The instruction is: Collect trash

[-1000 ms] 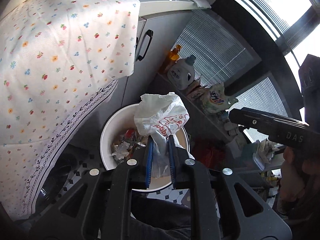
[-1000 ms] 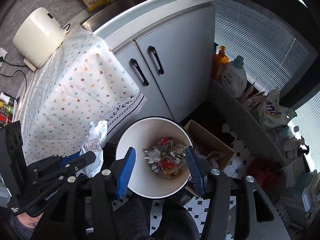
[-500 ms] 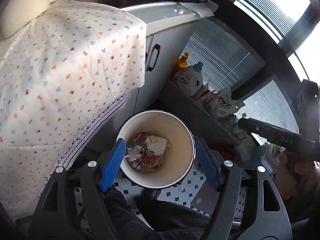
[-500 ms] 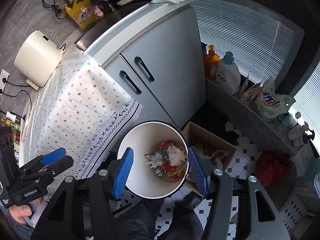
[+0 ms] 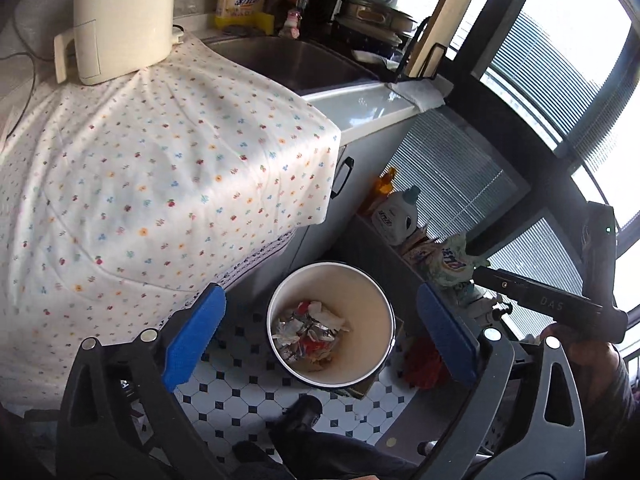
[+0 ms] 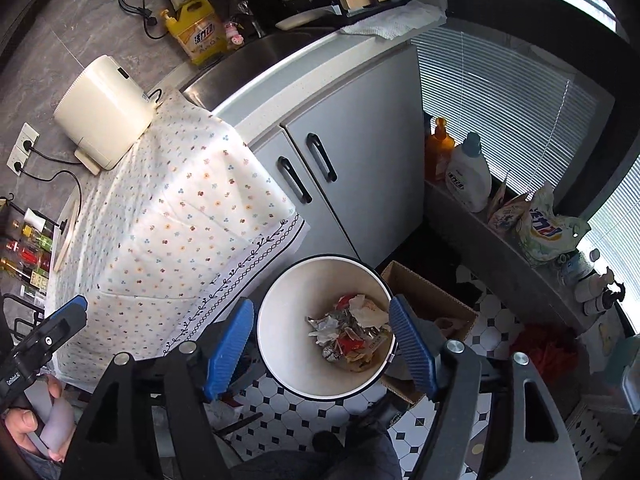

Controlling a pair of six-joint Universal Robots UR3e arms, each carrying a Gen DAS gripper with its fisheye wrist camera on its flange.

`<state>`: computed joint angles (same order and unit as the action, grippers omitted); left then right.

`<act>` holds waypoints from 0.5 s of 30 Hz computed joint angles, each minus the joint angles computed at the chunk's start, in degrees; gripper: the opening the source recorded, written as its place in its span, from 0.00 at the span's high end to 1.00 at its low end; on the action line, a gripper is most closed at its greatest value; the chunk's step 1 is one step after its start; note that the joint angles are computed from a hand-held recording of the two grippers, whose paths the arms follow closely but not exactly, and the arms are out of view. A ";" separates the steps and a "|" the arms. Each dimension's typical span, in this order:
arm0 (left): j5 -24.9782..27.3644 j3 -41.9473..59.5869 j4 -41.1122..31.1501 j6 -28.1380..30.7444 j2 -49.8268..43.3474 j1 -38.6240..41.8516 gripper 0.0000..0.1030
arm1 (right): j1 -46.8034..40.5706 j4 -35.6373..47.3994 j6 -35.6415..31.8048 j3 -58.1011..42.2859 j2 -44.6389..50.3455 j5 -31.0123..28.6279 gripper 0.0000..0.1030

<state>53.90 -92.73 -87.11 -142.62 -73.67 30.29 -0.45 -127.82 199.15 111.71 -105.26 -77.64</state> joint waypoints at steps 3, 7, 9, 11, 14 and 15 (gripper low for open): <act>-3.80 2.92 -7.07 5.45 1.99 5.30 0.06 | 3.42 2.09 3.24 -3.76 -0.91 -3.09 0.27; -8.83 9.52 -21.19 16.06 4.00 14.10 0.06 | 9.95 4.09 8.26 -9.54 -2.15 -9.48 0.12; -10.70 13.40 -29.65 22.54 4.87 19.16 0.06 | 14.15 5.47 10.68 -13.16 -1.60 -13.87 0.11; -12.24 18.54 -40.09 30.30 4.72 24.76 0.06 | 17.78 8.13 13.36 -17.17 -0.82 -17.18 0.10; -13.57 26.66 -56.33 43.32 3.59 33.62 0.06 | 23.86 9.90 16.76 -22.02 0.36 -22.63 0.08; -13.47 29.53 -61.26 47.09 2.82 36.38 0.06 | 26.13 10.69 17.88 -24.10 1.54 -24.72 0.08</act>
<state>40.43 -63.20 -148.37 -95.52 -70.85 66.67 25.68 -117.13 217.03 87.61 -103.73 -102.36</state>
